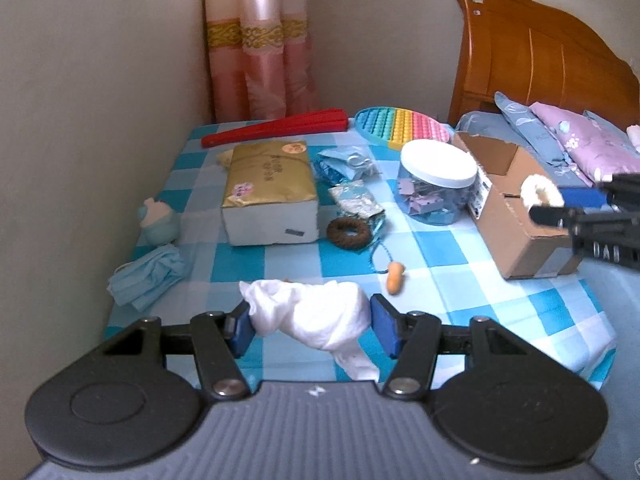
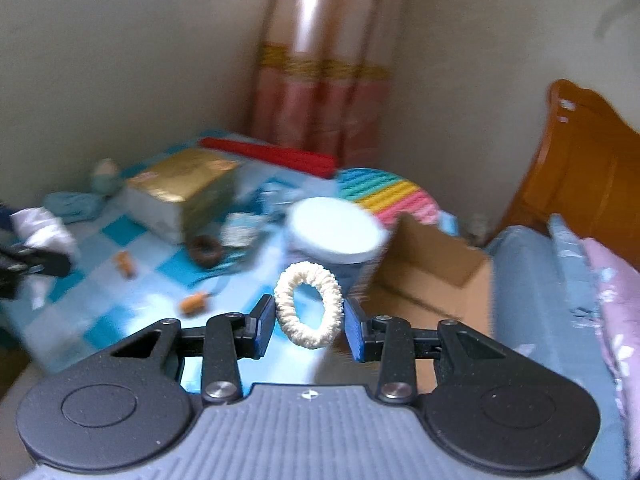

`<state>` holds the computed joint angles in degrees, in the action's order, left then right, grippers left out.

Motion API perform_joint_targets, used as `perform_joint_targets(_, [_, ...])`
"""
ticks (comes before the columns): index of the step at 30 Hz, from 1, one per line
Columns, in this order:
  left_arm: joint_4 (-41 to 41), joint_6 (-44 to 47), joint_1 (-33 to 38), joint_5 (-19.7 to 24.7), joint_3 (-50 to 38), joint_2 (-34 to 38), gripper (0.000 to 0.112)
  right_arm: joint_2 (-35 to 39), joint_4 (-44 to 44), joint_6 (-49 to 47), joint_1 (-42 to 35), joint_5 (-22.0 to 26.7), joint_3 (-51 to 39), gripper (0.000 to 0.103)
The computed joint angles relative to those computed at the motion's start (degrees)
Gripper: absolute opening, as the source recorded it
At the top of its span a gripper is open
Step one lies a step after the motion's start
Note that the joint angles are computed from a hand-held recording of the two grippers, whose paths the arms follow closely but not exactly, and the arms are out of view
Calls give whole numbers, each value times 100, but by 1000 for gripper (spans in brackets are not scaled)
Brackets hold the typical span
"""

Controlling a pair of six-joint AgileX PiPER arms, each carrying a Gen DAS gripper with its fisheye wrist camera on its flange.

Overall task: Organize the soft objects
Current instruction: 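Close the left gripper on the white cloth while the right gripper grasps the cream ring, then carry the white cloth with the left gripper into the cardboard box and release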

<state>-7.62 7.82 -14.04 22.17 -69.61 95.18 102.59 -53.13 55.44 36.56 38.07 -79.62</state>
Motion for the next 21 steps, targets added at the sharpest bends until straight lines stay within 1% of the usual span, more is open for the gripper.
perform_joint_targets(4, [68,-99,-121,62,-182,143,58,-14,182,-244,-475,-67,-21,42])
perform_joint_targets(6, [154,-207,-167,94,-270,211,58,71,275,-330,-631,-39,-98,47])
perform_joint_targets(7, [199,-258,-185,123,-326,252,58,109,322,-364,-693,-43,-121,51])
perform_joint_targets(8, [215,-282,-196,144,-359,272,58,135,427,-462,-760,-88,-135,63])
perform_joint_targets(9, [234,-315,-208,166,-399,297,58,146,470,-466,-786,-118,-122,78])
perform_joint_targets(10, [236,-323,-213,190,-437,321,58,145,442,-370,-807,-196,-79,83])
perform_joint_targets(11, [237,-324,-217,216,-476,346,58,72,363,-218,-843,-396,66,87])
perform_joint_targets(12, [260,-342,-227,249,-526,376,58,46,383,-205,-857,-520,112,88])
perform_joint_targets(13, [278,-350,-235,279,-572,406,58,26,425,-224,-863,-566,137,90])
perform_joint_targets(16, [347,-382,-276,375,-722,491,58,-81,255,7,-848,-701,297,103])
perform_joint_targets(18, [296,-297,-306,443,-811,532,58,-162,300,45,-816,-746,382,103])
perform_joint_targets(21, [162,-91,-369,592,-1001,605,58,-261,783,-394,-775,-747,450,103])
